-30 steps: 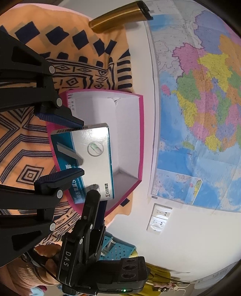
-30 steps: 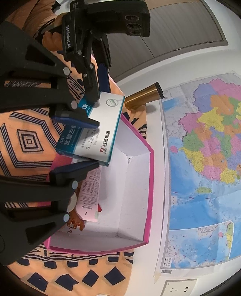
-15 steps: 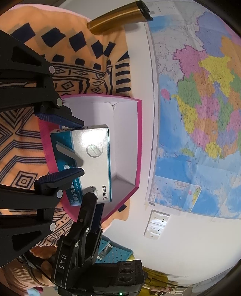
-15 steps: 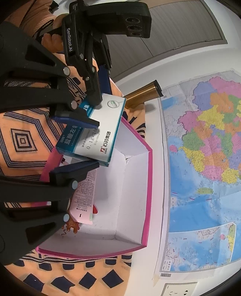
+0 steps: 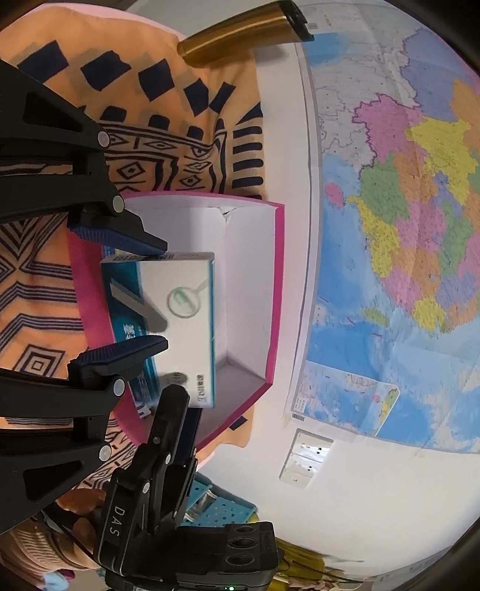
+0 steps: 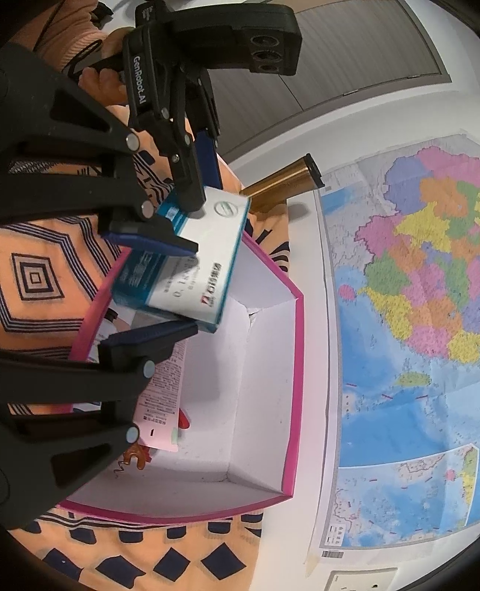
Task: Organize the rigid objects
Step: 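Lower the medicine box into the magenta box and open the right tool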
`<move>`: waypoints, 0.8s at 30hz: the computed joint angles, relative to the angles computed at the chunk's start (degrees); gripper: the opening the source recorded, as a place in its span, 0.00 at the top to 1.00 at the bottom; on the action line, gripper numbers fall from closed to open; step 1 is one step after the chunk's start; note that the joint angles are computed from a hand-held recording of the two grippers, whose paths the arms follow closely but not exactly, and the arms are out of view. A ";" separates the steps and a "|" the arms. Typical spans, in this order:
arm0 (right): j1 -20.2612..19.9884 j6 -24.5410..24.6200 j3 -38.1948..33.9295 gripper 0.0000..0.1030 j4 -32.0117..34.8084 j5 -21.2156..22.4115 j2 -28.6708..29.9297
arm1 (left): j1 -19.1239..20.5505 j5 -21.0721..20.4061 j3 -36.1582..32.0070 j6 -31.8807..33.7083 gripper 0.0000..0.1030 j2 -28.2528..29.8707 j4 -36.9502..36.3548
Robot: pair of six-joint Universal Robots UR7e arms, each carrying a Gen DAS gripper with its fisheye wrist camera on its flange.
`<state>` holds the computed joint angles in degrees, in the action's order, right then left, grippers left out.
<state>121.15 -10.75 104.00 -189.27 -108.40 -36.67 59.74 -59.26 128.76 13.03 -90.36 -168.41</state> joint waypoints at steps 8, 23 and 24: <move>-0.79 0.69 -1.05 0.62 1.36 0.01 0.76 | 0.98 0.24 -1.08 -0.49 0.57 1.52 0.23; -1.91 2.71 -2.26 0.62 4.67 0.60 1.34 | 2.56 0.74 -2.45 -0.74 0.57 3.72 0.82; -1.99 2.76 -2.38 0.62 4.87 0.59 1.45 | 2.67 0.80 -2.50 -0.81 0.57 3.84 0.91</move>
